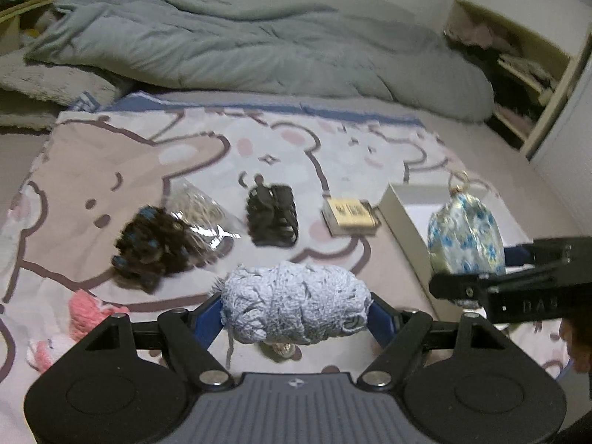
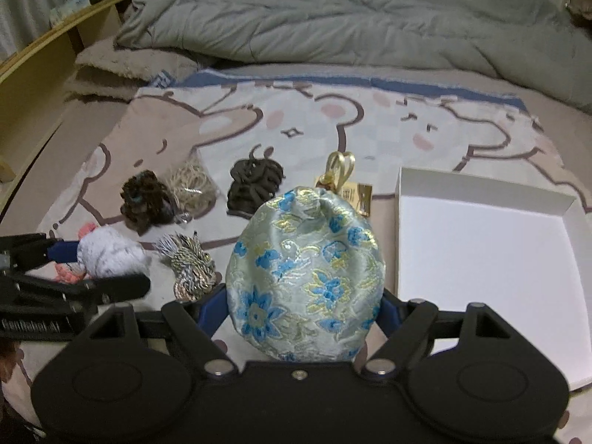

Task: Organize objects
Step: 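Lift the yarn roll with the left tool while the right tool carries the pouch to the tray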

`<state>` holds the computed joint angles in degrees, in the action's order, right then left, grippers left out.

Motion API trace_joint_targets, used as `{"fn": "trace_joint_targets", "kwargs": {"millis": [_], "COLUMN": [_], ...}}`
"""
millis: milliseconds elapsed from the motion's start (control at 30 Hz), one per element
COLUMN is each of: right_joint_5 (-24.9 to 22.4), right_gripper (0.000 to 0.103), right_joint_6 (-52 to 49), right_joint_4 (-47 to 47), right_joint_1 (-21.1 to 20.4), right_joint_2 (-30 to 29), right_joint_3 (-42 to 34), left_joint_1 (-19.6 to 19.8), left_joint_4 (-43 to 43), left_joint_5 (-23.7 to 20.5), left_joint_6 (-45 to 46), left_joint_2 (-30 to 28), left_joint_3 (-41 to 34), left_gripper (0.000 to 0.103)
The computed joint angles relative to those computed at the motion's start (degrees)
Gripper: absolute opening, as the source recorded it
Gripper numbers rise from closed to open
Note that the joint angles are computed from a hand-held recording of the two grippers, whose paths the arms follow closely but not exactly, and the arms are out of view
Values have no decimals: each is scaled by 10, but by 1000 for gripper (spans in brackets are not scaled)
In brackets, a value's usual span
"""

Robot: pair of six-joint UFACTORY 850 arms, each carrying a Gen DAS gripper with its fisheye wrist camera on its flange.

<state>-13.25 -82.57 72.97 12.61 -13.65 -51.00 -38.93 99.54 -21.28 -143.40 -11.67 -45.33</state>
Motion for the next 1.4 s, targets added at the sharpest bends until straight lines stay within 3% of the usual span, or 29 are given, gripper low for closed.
{"fn": "trace_joint_targets", "kwargs": {"millis": [300,600,1033,1267,1400], "right_joint_5": [-6,-18,-27,-20,-10], "right_gripper": [81,81,81,81,81], "right_joint_6": [-172,-290,-300,-322,-414], "right_joint_4": [166,265,256,296,385], "right_joint_1": [-3,-19,-66,-99,-114], "right_joint_2": [33,51,30,-6,-29], "right_joint_3": [21,24,-23,-63,-73], "left_joint_1": [-10,-29,-36,-38,-35], "left_joint_4": [-18,-69,-59,4,38], "left_joint_5": [-35,-82,-97,-101,-81], "left_joint_6": [-10,34,40,10,-10], "left_joint_2": [26,9,-79,-138,-173], "left_joint_3": [6,-29,-151,-222,-264], "left_gripper": [79,79,79,79,79]}}
